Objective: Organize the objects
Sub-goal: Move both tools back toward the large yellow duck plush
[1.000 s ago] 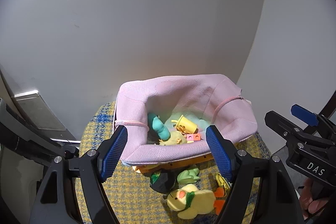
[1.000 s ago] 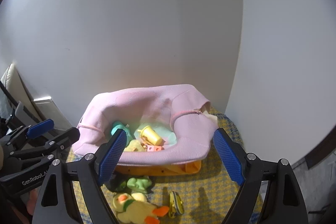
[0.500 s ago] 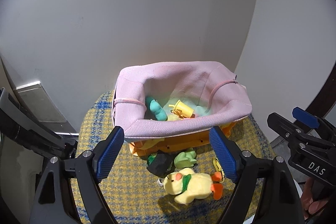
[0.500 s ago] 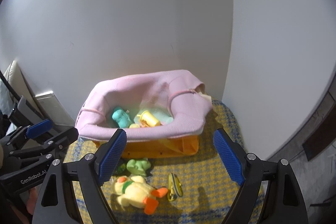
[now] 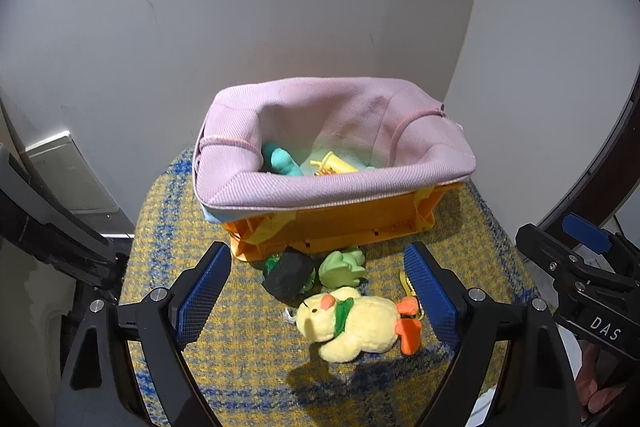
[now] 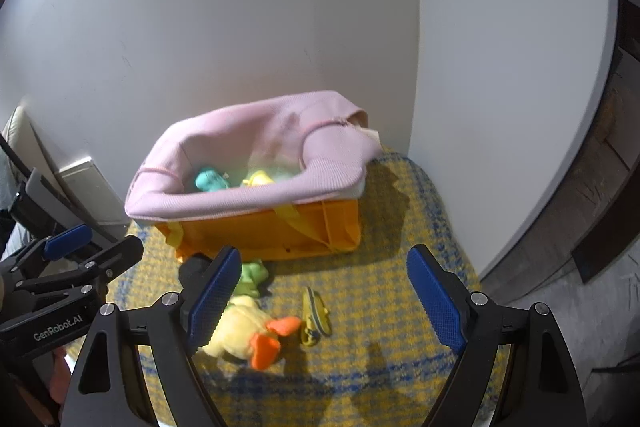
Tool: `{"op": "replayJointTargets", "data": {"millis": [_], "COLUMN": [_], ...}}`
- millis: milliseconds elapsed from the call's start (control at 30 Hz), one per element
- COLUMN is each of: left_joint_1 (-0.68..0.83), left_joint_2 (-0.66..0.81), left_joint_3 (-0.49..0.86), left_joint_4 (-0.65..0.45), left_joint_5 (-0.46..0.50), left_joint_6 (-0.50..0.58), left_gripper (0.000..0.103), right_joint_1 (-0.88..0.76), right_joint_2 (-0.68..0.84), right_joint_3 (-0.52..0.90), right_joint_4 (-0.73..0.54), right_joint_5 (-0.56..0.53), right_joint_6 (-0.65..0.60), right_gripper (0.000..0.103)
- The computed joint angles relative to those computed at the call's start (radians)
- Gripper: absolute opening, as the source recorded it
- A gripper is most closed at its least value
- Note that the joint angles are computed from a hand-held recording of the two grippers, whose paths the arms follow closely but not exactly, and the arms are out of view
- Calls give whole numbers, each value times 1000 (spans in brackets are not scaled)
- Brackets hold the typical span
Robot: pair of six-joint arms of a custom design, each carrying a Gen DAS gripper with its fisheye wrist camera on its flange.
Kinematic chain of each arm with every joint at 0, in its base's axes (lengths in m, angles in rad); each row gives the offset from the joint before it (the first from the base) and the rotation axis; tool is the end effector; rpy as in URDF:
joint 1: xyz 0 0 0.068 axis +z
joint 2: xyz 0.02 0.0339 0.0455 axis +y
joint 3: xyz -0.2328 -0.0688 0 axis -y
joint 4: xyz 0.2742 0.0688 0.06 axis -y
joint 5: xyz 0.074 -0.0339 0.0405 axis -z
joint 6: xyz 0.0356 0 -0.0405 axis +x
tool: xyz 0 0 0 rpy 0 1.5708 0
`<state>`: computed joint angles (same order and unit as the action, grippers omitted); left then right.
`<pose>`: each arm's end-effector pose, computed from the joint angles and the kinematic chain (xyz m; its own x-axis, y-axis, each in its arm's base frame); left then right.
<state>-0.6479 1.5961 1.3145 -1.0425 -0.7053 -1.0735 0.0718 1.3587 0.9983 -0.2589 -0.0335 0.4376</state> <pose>0.2776 -0.1812 0.2296 -0.6618 -0.3384 -0.6690 -0.5206 0.8496 0.0853 0.3370 0.0254 0.2369 -0.5663 0.3839 -0.7293 0.1558 0.9188 0.3627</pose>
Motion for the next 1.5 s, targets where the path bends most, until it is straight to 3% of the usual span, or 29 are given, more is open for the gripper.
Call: {"op": "replayJointTargets", "data": {"millis": [167, 700, 1367, 1500], "left_joint_1": [-20, -25, 35, 32], "left_joint_2": [24, 157, 351, 394], "left_joint_3": [-26, -58, -67, -33], "left_joint_4": [30, 171, 354, 347], "left_joint_5": [9, 88, 231, 204], "left_joint_6": [-23, -20, 40, 53], "left_gripper": [94, 102, 103, 103], "right_joint_1": [-2, -24, -26, -34], "right_joint_2": [-14, 6, 196, 221], "right_joint_3": [-55, -200, -183, -181], "right_joint_4": [21, 105, 197, 207], "right_joint_5": [9, -1, -35, -42], "right_joint_6": [15, 42, 71, 75], "right_gripper": [92, 94, 94, 94]}}
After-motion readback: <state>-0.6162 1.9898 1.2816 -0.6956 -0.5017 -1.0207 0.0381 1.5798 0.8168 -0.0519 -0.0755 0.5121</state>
